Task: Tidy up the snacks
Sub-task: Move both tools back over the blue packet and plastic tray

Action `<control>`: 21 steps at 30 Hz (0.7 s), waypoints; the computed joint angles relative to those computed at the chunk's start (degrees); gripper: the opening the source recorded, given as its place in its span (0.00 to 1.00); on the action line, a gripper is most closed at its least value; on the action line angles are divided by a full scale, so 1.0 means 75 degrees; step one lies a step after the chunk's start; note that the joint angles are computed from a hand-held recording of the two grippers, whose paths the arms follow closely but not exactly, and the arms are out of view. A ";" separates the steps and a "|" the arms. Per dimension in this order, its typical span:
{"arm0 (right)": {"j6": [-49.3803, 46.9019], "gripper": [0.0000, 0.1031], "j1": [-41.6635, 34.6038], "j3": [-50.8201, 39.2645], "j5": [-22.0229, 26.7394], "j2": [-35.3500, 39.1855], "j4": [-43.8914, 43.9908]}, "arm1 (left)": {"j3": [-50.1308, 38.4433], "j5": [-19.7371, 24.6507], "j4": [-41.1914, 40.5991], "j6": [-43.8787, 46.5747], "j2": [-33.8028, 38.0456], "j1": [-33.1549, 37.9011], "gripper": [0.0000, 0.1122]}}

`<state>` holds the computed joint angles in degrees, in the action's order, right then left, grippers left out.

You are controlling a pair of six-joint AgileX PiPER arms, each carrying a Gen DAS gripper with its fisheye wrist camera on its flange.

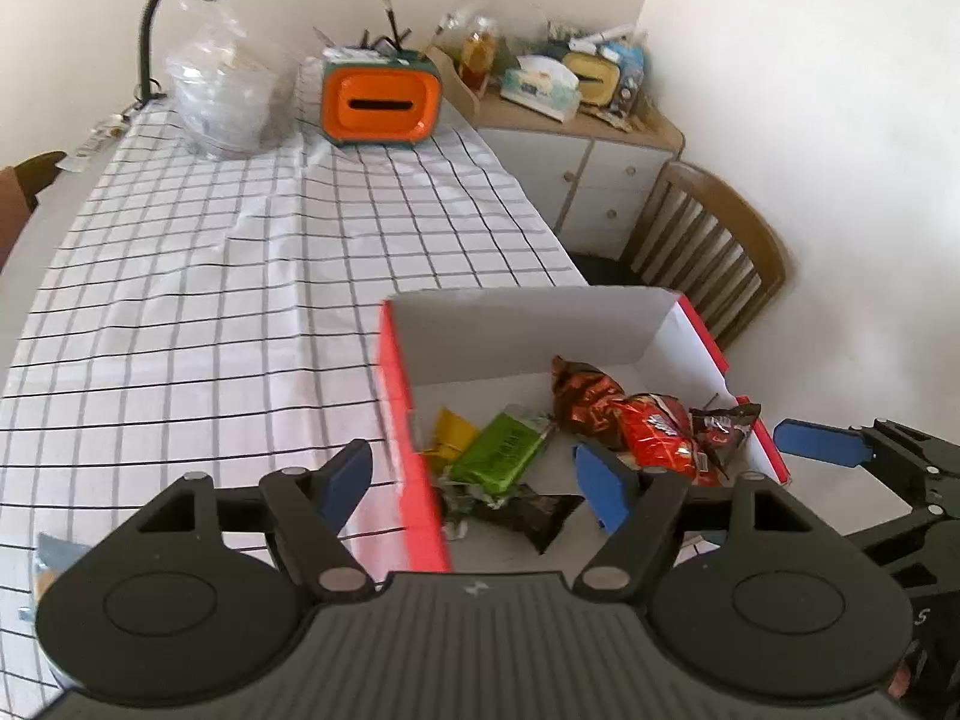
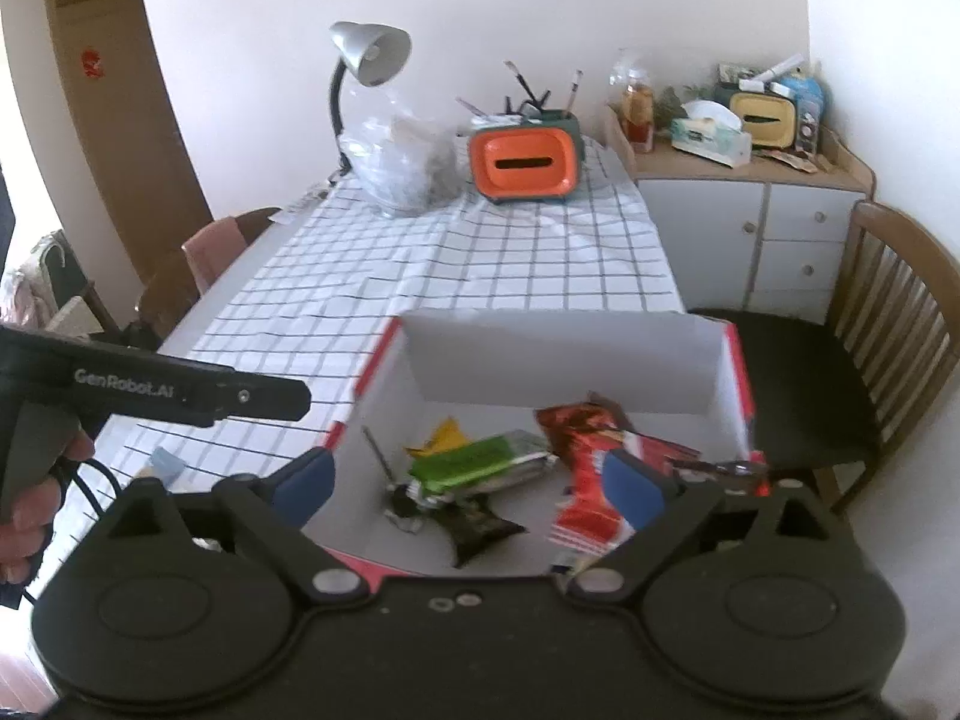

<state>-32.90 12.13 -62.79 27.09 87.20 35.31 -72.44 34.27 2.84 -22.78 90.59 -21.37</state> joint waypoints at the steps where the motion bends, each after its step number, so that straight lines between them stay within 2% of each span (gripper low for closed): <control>1: 0.0106 0.96 0.0139 0.0020 -0.0090 -0.0025 -0.0036 | 0.0157 -0.0041 -0.0063 0.0085 -0.0170 0.0094 0.70; 5: 0.0521 0.99 0.0676 0.0036 -0.0367 -0.0057 -0.0172 | 0.0792 -0.0214 -0.0428 0.0591 -0.0809 0.0526 0.70; 10: 0.1689 1.00 0.1508 -0.0094 -0.0661 0.0033 -0.1031 | 0.1680 -0.0523 -0.0359 0.0881 -0.1651 0.1082 0.70; 17: 0.3710 1.00 0.2739 -0.0416 -0.0947 0.0527 -0.2717 | 0.2556 -0.0588 -0.2227 0.3270 -0.2464 0.2777 0.74; 21: 0.4817 1.00 0.3455 -0.0736 -0.0996 0.1079 -0.3787 | 0.2843 -0.0335 -0.3198 0.4773 -0.2586 0.3901 0.74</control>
<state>3.23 38.04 -68.30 19.63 95.29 6.91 -51.12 31.76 -21.14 13.02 71.19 7.88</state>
